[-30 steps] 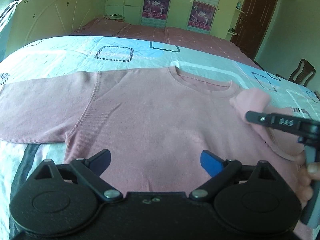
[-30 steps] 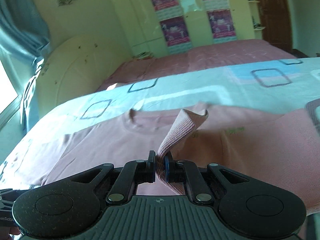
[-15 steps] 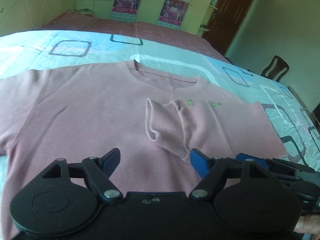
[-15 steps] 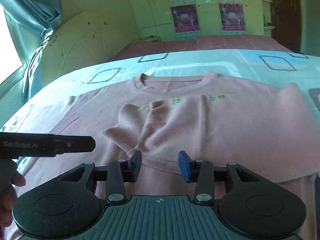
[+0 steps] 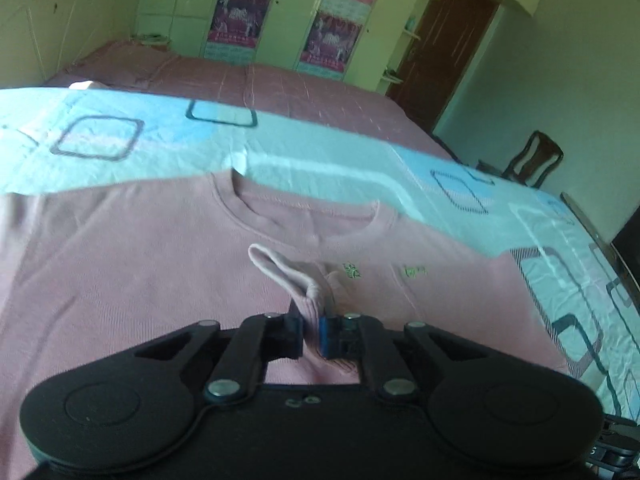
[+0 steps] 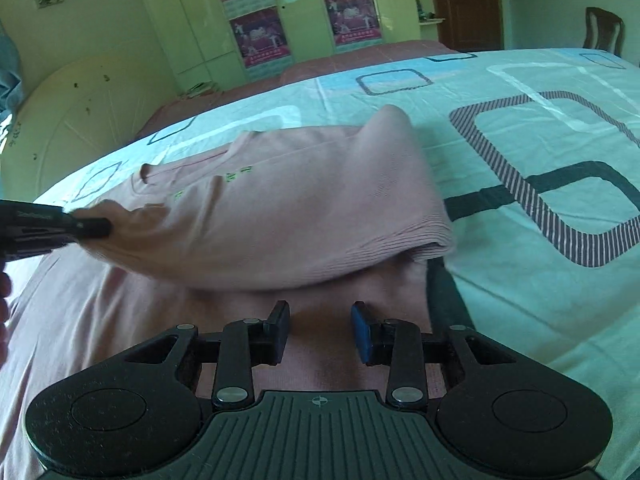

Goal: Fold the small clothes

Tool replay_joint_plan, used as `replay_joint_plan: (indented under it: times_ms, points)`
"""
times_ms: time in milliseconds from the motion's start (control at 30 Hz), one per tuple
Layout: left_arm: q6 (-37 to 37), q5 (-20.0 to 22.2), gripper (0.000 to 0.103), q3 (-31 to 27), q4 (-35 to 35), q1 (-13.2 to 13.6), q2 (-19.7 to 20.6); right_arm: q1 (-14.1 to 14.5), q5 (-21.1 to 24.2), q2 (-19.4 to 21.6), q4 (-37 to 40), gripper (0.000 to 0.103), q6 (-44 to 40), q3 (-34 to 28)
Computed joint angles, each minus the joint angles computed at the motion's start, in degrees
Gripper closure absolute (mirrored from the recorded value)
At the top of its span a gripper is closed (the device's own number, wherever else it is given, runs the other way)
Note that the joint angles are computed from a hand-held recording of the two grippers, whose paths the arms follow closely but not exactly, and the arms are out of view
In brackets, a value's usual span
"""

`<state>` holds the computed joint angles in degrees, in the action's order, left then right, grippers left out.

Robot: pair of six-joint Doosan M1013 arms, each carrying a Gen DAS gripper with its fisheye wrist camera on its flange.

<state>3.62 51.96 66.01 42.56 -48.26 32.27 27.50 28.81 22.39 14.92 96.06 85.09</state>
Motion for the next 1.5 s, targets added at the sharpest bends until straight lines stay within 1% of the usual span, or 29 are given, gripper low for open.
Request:
replay_joint_plan:
  times_ms: [33, 100, 200, 300, 367, 400, 433, 467, 500, 533, 600, 700, 733, 767, 800, 867, 900, 967, 1000, 1033, 1100, 1167, 1233, 1267, 1300, 1333, 1367, 1467, 1500]
  points:
    - [-0.94, 1.32, 0.097, 0.73, 1.46, -0.17, -0.53, -0.15, 0.05, 0.05, 0.16, 0.068, 0.22, -0.05]
    - [1.47, 4.53, 0.097, 1.05, -0.21, 0.09, -0.49, -0.16, -0.01, 0.11, -0.51, 0.068, 0.63, -0.12]
    - [0.35, 3.05, 0.097, 3.25, -4.43, 1.03, -1.0, -0.17, 0.44, 0.17, -0.3, 0.068, -0.02, -0.29]
    - [-1.62, 1.82, 0.096, 5.06, -3.44, 0.72, -1.64, -0.34, 1.16, 0.14, 0.33, 0.068, -1.12, -0.51]
    - [-1.78, 1.27, 0.081, 5.72, -3.76, 0.74, -2.2, -0.56, 1.22, -0.22, 0.74, 0.068, -1.65, -0.48]
    - [-2.81, 1.82, 0.063, 6.05, -2.63, 0.56, -2.46, -0.7, 0.33, -0.69, 1.32, 0.068, -2.29, -0.09]
    - [-4.14, 2.82, 0.038, 6.4, -0.56, 0.28, -2.66, -0.89, -0.88, -1.25, 2.19, 0.068, -3.23, 0.42]
    - [-5.6, 3.55, 0.031, 6.87, 1.56, 0.09, -2.89, -1.17, -1.93, -1.61, 2.78, 0.068, -3.94, 0.65]
    - [-6.51, 3.4, 0.032, 7.32, 2.48, 0.2, -3.14, -1.33, -2.47, -1.73, 2.26, 0.068, -3.49, 0.61]
    - [-6.48, 2.27, 0.041, 7.65, 1.59, 0.73, -3.38, -1.44, -2.76, -1.58, 0.69, 0.068, -1.99, 0.29]
    - [-6.04, -0.07, 0.05, 7.9, -0.35, 1.84, -3.46, -1.79, -1.87, -0.59, -1.2, 0.068, 0.67, -1.16]
    - [-3.56, -0.53, 0.051, 6.63, -3.16, 2.96, -2.29, -2.06, -1.06, 1.13, -1.44, 0.068, 0.33, -3.05]
    - [-2.81, -0.9, 0.061, 6.48, -3.05, 3.09, -2.04, -1.99, -0.08, 1.84, -2.51, 0.068, 0.67, -3.85]
    - [-1.08, -0.7, 0.077, 6.01, -3.02, 3.17, -1.71, -1.79, 2.76, 2.97, -6.57, 0.068, 3.16, -5.32]
    - [0.87, -0.72, 0.098, 5.71, -3.7, 3.38, -1.49, -1.74, 5.24, 3.87, -8.8, 0.068, 4.69, -6.37]
    - [0.57, -1.93, 0.098, 6.25, -4.23, 3.71, -1.88, -2.16, 5.19, 3.95, -7.87, 0.068, 5.55, -6.44]
    - [0.96, -1.96, 0.095, 6.42, -3.84, 3.67, -2.04, -2.15, 3.92, 3.58, -8.7, 0.068, 6.38, -6.18]
    - [1.28, 0.12, 0.069, 6.09, -2.5, 3.31, -1.91, -2.64, -0.05, 3.15, -7.09, 0.068, 4.95, -5.75]
    - [1.22, 0.61, 0.047, 5.99, -1.96, 3.29, -1.77, -3.07, -0.66, 3.66, -5.44, 0.068, 3.82, -6.52]
    - [1.15, -0.3, 0.046, 6.25, -1.48, 3.42, -1.78, -3.52, -0.2, 4.71, -4.47, 0.068, 3.9, -8.06]
    - [4.78, -0.94, 0.054, 5.27, -4.11, 4.1, -1.18, -4.37, 2.08, 7.43, -1.97, 0.068, 4.31, -12.06]
    - [7.82, -0.34, 0.058, 3.78, -5.41, 4.58, -0.37, -5.14, 4.51, 10.32, 1.19, 0.068, 4.42, -16.13]
    - [8.06, -1.22, 0.066, 3.41, -6.16, 5.06, -0.11, -5.64, 6.74, 12.61, 5.48, 0.068, 1.57, -19.27]
    - [8.39, -1.94, 0.072, 3.44, -6.48, 5.26, -0.1, -5.58, 8.09, 13.76, 5.04, 0.068, 1.42, -21.01]
    - [9.07, -3.19, 0.093, 3.67, -6.92, 5.49, -0.18, -5.5, 8.32, 14.42, 4.93, 0.074, 0.21, -21.89]
    - [8.62, -3.8, 0.095, 3.83, -6.29, 5.49, -0.21, -5.17, 8.45, 14.95, 3.0, 0.091, -0.03, -22.77]
    - [7.25, -3.13, 0.096, 3.77, -4.13, 5.19, -0.05, -4.7, 8.54, 15.44, -1.93, 0.101, 1.93, -23.52]
    - [5.74, -0.42, 0.096, 3.38, -1.52, 4.75, 0.63, -4.02, 8.43, 16.25, -10.63, 0.103, 7.54, -24.4]
    - [4.29, -1.47, 0.096, 4.26, -0.95, 4.8, 0.34, -4.1, 8.51, 16.39, -10.45, 0.103, 6.87, -24.46]
